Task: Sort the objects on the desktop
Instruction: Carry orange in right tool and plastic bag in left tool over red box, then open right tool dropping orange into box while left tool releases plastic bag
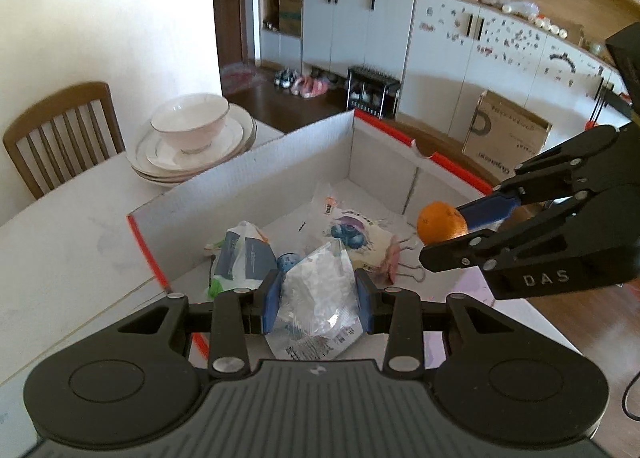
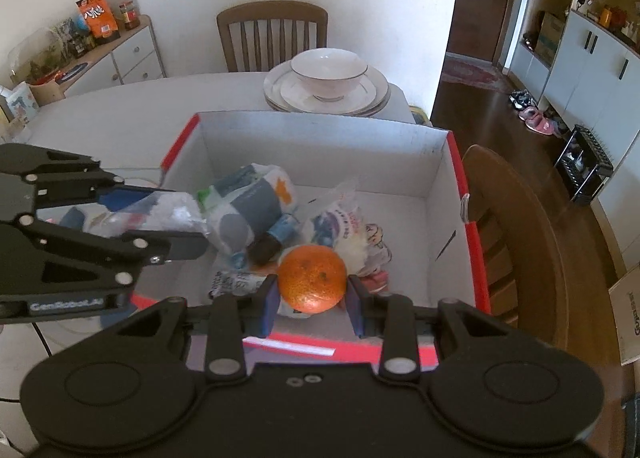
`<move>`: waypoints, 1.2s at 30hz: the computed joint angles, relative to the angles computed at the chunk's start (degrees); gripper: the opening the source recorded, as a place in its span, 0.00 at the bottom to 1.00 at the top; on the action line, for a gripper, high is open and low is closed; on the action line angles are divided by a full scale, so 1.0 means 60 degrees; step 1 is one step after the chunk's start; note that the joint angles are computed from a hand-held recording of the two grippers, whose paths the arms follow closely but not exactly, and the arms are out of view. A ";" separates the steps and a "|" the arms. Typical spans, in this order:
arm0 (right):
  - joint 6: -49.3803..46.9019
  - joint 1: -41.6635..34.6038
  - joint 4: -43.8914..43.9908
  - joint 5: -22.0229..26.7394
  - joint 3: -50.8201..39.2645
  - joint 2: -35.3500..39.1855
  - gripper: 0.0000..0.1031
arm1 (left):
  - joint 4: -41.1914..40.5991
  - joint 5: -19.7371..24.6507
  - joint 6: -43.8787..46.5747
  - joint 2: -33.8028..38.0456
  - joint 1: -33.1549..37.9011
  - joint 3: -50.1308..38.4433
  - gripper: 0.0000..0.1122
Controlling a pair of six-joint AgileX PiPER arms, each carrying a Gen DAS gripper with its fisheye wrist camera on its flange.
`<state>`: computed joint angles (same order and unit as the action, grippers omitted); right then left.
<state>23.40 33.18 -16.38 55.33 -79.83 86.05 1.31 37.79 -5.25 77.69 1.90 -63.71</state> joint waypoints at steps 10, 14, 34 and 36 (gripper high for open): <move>-0.0890 -0.0895 0.0888 0.0510 -0.0877 0.1112 0.33 | -0.1150 0.1194 0.1096 0.2270 0.0644 -0.1820 0.33; -0.1260 -0.1285 0.1455 0.1036 -0.1247 0.1574 0.33 | -0.1091 0.1603 0.1218 0.2881 0.0572 -0.2347 0.33; -0.1411 -0.1878 0.2036 0.1572 -0.1695 0.2453 0.36 | -0.1679 0.3398 0.2108 0.4199 0.0654 -0.3586 0.34; -0.1417 -0.1880 0.2037 0.1589 -0.1746 0.2442 0.37 | -0.1666 0.3417 0.2070 0.4241 0.0670 -0.3633 0.34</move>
